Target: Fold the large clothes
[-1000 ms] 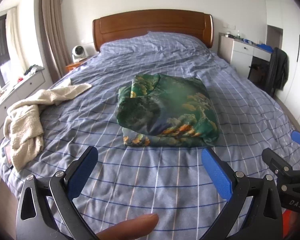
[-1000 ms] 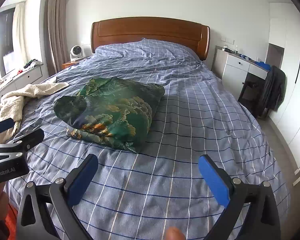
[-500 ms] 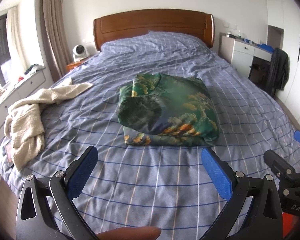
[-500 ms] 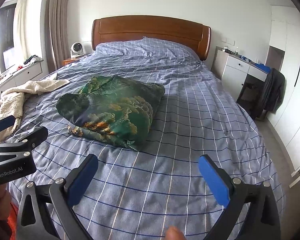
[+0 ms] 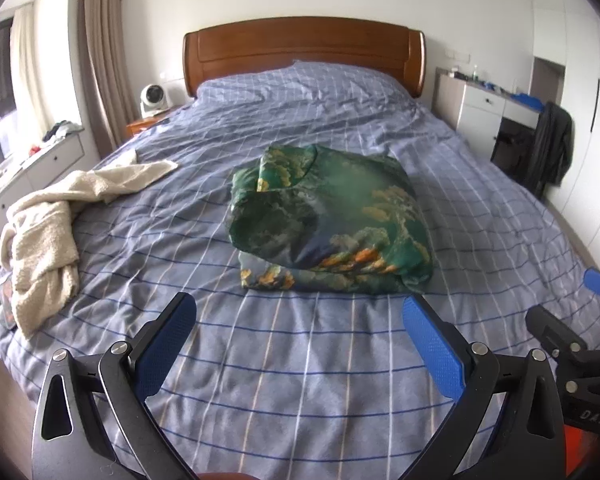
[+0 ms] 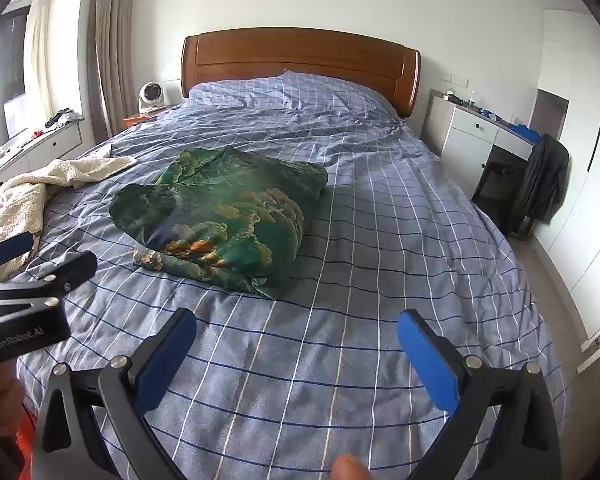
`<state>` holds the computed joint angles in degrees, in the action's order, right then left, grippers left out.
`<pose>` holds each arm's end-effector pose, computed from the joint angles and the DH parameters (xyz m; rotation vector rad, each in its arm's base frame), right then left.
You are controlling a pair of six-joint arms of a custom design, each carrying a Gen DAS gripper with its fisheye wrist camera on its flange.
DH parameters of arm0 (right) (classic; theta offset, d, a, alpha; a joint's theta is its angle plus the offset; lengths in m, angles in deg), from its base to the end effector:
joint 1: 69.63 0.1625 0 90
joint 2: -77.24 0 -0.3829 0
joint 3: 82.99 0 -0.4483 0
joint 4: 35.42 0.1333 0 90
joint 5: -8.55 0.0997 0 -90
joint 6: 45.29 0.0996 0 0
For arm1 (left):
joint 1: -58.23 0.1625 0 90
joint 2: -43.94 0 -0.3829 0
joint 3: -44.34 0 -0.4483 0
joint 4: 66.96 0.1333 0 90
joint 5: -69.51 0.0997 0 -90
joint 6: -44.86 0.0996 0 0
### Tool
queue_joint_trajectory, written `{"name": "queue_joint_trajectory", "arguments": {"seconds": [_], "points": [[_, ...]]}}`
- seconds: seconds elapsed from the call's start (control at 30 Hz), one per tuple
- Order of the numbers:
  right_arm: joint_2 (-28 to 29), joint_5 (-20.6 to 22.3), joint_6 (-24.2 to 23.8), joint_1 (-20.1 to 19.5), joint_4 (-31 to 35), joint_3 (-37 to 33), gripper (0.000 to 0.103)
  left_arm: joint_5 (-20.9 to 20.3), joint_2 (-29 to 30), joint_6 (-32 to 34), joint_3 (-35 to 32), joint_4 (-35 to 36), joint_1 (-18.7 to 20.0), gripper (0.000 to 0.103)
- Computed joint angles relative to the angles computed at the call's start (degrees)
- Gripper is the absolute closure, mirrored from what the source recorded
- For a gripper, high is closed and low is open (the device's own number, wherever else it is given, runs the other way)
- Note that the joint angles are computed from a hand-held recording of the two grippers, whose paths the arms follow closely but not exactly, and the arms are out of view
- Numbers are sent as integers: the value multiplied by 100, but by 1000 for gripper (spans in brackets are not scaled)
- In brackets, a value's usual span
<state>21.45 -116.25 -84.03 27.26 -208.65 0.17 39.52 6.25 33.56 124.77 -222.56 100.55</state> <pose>0.1643 -0.7225 0.3097 0.5059 -2.1264 0.9138 -0.4019 -0.6629 0.0852 0.4442 2.1771 -1.0158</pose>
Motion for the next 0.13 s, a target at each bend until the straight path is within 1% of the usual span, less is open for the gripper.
{"name": "queue_joint_trajectory", "arguments": {"seconds": [0.13], "points": [[-11,2,15,-6,1,12,1,110,75,324,1,-346,-40,0]]}}
